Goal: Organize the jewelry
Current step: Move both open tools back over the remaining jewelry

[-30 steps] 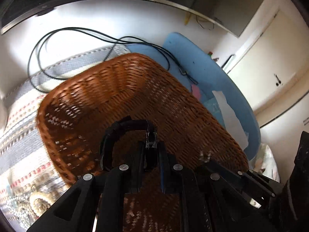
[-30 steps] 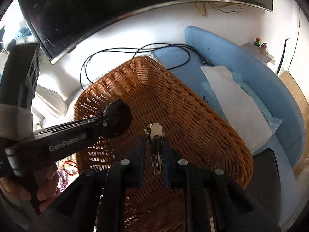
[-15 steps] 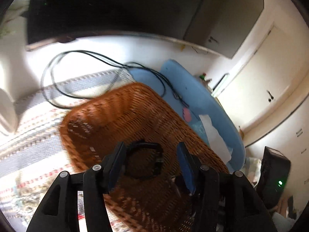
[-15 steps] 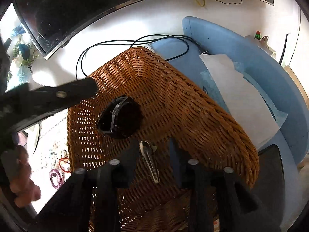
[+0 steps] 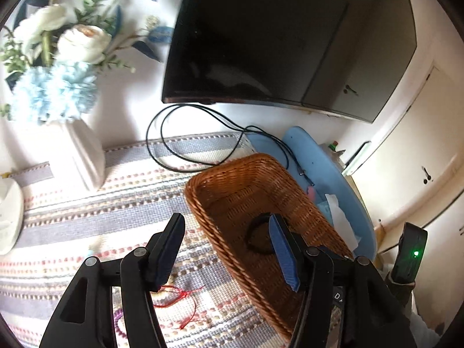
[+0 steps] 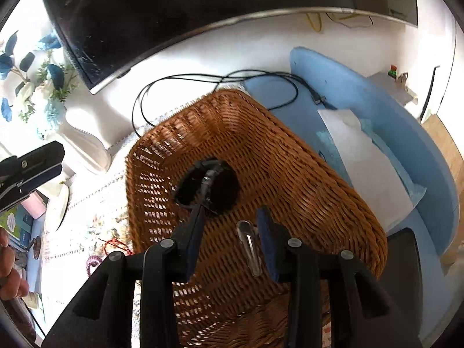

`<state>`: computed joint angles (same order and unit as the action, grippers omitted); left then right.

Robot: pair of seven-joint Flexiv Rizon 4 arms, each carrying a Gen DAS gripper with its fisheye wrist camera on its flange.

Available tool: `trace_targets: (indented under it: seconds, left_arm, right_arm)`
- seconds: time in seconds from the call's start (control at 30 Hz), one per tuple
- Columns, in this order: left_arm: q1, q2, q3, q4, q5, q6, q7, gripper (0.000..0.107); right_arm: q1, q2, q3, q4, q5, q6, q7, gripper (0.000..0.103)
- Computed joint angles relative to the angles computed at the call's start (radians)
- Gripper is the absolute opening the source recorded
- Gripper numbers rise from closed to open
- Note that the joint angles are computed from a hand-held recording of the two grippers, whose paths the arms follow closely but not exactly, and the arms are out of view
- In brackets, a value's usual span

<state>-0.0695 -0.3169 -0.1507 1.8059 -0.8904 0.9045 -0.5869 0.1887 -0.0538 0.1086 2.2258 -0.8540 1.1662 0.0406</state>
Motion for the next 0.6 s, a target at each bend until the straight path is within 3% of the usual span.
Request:
trace_targets:
  seconds: [0.4,0.6]
  left_arm:
    - [0.027,0.041,0.040,0.039,-0.024,0.046,0.007,0.063]
    - [0.069,-0.017,0.082,0.011,0.095,0.130,-0.094,0.063]
  right_arm:
    - [0.038,-0.033,0.000,-0.093,-0.130,0.026,0.010,0.042]
    - [0.091,-0.105,-0.010,-0.169,-0.167,0.105,-0.049,0.042]
